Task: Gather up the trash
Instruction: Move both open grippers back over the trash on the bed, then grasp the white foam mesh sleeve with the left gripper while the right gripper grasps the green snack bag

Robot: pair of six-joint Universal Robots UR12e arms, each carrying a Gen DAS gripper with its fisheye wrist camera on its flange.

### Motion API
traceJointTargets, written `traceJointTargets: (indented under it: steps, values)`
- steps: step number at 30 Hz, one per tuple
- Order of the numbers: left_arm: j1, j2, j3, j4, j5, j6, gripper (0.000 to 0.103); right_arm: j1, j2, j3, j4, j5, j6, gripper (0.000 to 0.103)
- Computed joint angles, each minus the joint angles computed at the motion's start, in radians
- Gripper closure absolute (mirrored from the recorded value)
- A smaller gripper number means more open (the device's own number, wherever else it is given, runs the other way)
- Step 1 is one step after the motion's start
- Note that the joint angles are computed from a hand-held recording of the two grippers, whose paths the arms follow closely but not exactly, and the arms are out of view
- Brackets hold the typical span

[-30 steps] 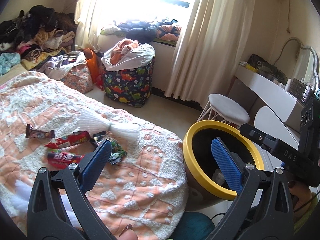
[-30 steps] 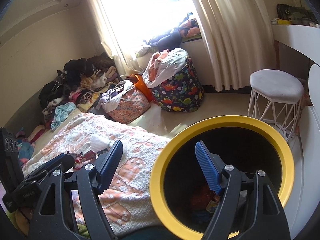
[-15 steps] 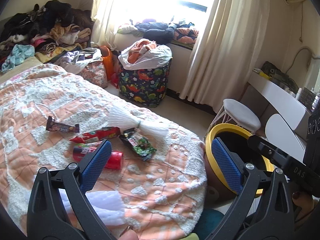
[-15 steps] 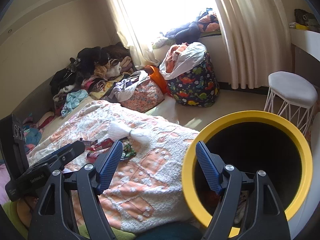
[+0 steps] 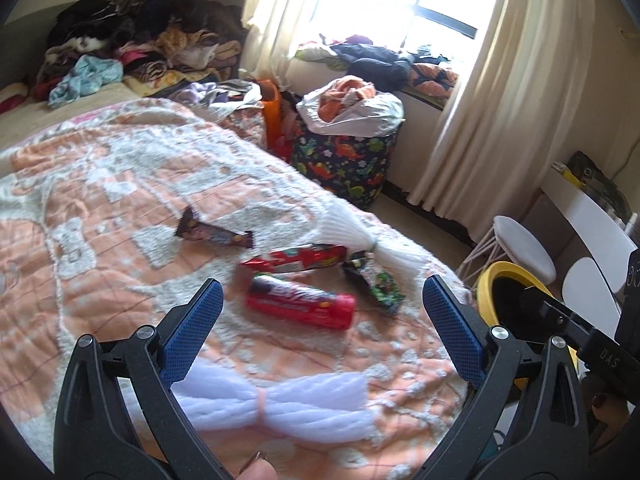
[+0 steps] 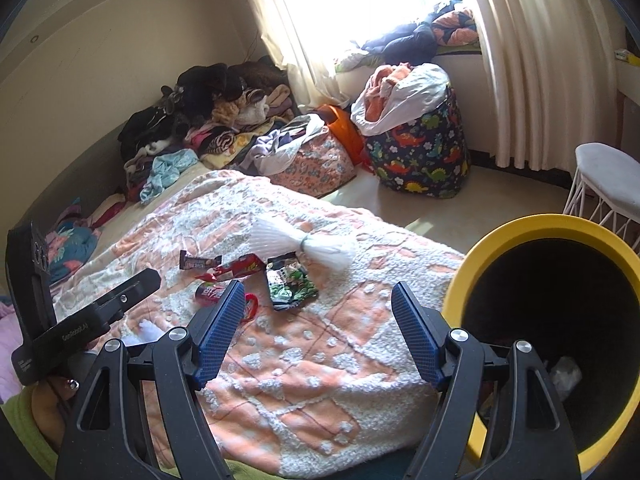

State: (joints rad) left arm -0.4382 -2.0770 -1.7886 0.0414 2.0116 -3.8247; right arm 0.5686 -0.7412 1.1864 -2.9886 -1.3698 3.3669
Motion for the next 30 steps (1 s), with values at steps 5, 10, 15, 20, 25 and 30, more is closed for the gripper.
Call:
traceJointTargets:
  steps: [5, 10, 15, 20, 25, 30]
  values:
    - [0.021, 0.031, -0.053, -0.041, 0.003, -0.079, 0.011, 0.009, 0.032, -0.065, 0.075, 0.018, -0.021, 0.03]
    - [0.037, 0.055, -0.097, -0.064, -0.009, -0.147, 0.011, 0.018, 0.072, -0.142, 0.157, 0.033, -0.043, 0.03]
    - [0.054, 0.065, -0.128, -0.088, -0.057, -0.23, 0.011, 0.03, 0.114, -0.22, 0.246, 0.031, -0.077, 0.03]
    - [0.069, 0.06, -0.148, -0.051, -0.127, -0.264, 0.012, 0.039, 0.155, -0.295, 0.329, 0.01, -0.094, 0.03]
    - [0.062, 0.049, -0.142, -0.037, -0.137, -0.254, 0.018, 0.043, 0.196, -0.366, 0.4, -0.005, -0.097, 0.03]
    - [0.056, 0.037, -0.131, -0.041, -0.133, -0.243, 0.025, 0.043, 0.239, -0.444, 0.47, -0.001, -0.095, 0.035]
